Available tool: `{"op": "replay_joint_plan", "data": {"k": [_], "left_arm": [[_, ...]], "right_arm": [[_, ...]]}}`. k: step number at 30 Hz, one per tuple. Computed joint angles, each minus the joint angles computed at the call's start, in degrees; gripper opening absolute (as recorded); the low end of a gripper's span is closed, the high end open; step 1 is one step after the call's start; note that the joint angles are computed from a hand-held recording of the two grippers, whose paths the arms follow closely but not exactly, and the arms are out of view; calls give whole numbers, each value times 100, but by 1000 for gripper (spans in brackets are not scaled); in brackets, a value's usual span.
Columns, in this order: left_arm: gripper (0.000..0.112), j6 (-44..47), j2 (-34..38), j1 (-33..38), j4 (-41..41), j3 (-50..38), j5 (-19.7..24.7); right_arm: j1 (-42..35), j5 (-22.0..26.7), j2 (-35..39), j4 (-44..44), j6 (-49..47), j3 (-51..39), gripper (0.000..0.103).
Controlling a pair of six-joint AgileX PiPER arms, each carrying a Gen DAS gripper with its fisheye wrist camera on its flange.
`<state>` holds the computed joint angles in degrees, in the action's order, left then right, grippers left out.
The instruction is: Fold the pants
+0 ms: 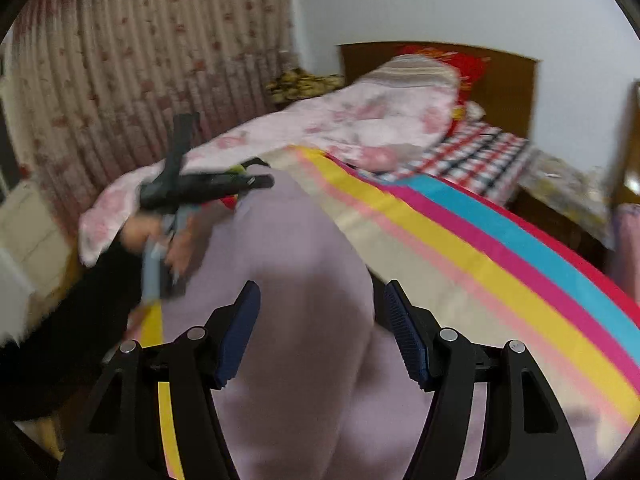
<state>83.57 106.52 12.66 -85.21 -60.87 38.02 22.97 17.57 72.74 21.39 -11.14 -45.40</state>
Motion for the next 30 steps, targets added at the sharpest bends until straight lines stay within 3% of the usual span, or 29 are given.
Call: {"op": "replay_joint_plan", "data": {"k": [4, 6, 8, 9, 10, 12, 14, 17, 18, 20, 21, 24, 26, 28, 30], "left_arm": [[11, 784, -1828, 782, -465, 1755, -222], [22, 711, -2037, 980, -155, 1932, -596], [72, 539, -1567, 919, 326, 1665, -1498], [73, 158, -1056, 1050, 846, 1317, -1639], [72, -239, -675, 1202, 1233, 1067, -1551], [73, -449, -264, 1750, 1320, 854, -688], [81, 254, -259, 2385, 733, 1099, 379], [80, 1261, -530, 3121, -160, 1981, 1183], [80, 1597, -512, 3368, -299, 2275, 1606], [79, 1749, -441, 3579, -182, 2435, 2001], [79, 1884, -382, 3590, -59, 2508, 2164], [78, 2196, -481, 3290, -289, 2784, 1875], [78, 2186, -424, 3285, -292, 2834, 1959], [78, 2222, -383, 3485, -273, 2892, 2132], [79, 2180, -395, 3589, -146, 2870, 2190]], "right_arm": [[-753, 792, 1402, 2177, -2188, -1440, 64], [-795, 1009, 1910, 2825, -2642, -1931, 64], [-692, 1093, 2268, 3204, -2942, -2235, 64], [-521, 1131, 2523, 3085, -2819, -2486, 64], [-326, 1154, 2736, 2888, -2660, -2697, 64], [7, 1236, 2973, 2402, -2416, -2929, 64], [348, 1473, 3265, 1614, -2088, -3388, 64], [710, 1807, 3578, 1047, -2219, -3880, 64], [832, 1918, 3686, 881, -2248, -4069, 63], [944, 2233, 4030, 752, -2326, -4612, 62], [1003, 2489, 4284, 698, -2314, -5020, 61], [1102, 3301, 5088, 645, -2146, -6276, 58], [1187, 3830, 5580, 573, -1980, -7092, 52], [1359, 4099, 5974, 154, -1762, -7683, 32], [1503, 4152, 6126, -305, -1464, -7863, 27]]}}
